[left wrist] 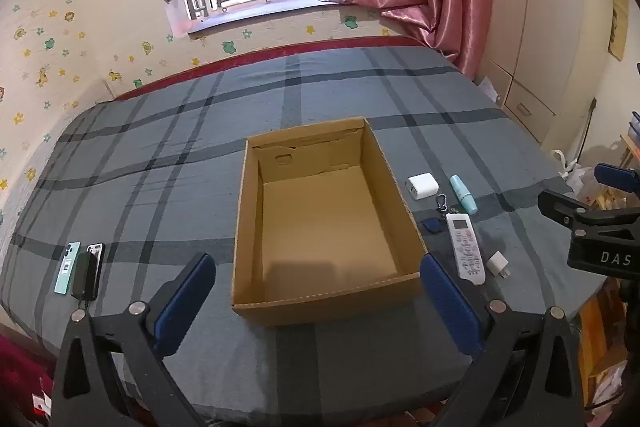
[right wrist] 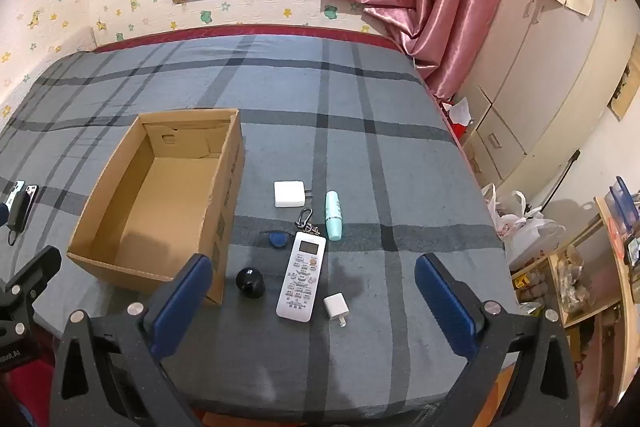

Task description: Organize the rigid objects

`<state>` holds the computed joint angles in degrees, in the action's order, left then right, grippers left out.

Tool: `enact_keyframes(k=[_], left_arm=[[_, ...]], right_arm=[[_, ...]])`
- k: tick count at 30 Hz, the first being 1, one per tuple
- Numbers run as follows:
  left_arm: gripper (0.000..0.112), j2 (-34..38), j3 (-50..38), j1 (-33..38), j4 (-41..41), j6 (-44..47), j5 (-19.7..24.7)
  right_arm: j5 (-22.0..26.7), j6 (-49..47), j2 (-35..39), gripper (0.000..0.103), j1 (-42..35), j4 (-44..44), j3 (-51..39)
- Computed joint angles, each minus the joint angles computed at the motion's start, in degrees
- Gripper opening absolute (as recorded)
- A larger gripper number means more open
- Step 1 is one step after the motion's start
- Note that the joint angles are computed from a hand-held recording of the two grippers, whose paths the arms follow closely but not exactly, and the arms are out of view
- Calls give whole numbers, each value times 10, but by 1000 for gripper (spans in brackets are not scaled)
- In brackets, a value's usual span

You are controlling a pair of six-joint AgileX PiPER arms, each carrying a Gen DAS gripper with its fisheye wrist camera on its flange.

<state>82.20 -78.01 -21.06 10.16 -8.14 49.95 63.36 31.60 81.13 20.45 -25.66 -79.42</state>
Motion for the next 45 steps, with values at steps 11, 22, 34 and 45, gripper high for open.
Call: enact_keyframes(k=[11,22,34,45], left_arm=[[103,-2,4,4,-3,-1,-7],[103,-9,7,8,-11,8,-4],[103,-3,0,4,-4,0,-3],[103,-3,-1,6,-2,0,-5]], right_arm=[[-7,-5,-1,103,-3,7,1],[-5,-9,-1,103,-3,8,-1],[-1,4,1,103,5,-3,-2],[-5,-5,1,103,-4,5,-3]])
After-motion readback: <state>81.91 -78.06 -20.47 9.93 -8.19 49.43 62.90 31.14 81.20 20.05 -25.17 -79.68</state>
